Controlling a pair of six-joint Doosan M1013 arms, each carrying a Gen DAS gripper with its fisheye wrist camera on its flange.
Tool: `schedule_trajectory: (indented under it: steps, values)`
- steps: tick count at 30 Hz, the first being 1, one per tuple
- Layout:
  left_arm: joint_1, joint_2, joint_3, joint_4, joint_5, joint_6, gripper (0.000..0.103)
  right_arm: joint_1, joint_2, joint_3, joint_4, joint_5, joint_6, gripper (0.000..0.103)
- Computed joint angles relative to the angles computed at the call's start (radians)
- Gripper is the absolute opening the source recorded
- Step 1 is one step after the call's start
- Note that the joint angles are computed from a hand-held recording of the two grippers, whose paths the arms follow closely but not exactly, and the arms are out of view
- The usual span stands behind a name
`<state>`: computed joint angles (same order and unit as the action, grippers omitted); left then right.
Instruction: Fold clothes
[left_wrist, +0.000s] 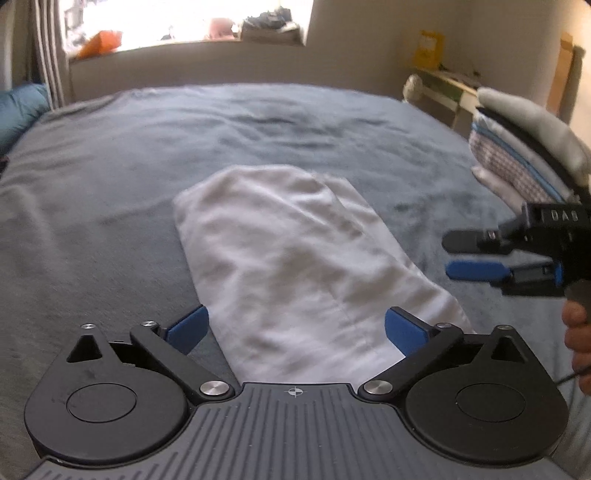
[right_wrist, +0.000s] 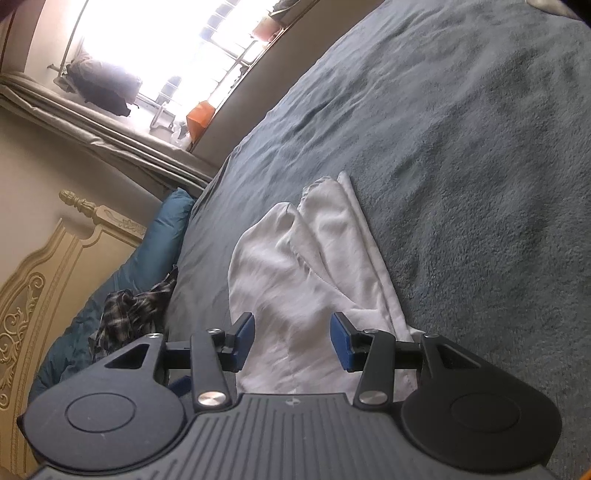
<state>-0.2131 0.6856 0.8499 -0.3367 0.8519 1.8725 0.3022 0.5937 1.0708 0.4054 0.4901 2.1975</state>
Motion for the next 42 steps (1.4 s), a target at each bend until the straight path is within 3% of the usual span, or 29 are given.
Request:
schedule_trajectory:
  steps: [19, 26, 35, 42]
  values:
    - [-0.001, 0.022, -0.052, 0.077, 0.081, -0.177, 0.103, 0.005, -0.011, 0.007, -0.005, 0.005, 0.006, 0.051]
    - [-0.007, 0.019, -0.048, 0.115, 0.077, -0.195, 0.103, 0.011, -0.008, -0.009, -0.052, 0.028, 0.029, 0.052]
    - [-0.019, 0.016, -0.043, 0.195, 0.072, -0.222, 0.103, 0.019, -0.003, -0.030, -0.131, 0.057, 0.072, 0.062]
    - [-0.018, 0.023, -0.057, 0.202, 0.097, -0.232, 0.103, 0.022, 0.001, -0.046, -0.189, 0.092, 0.112, 0.078]
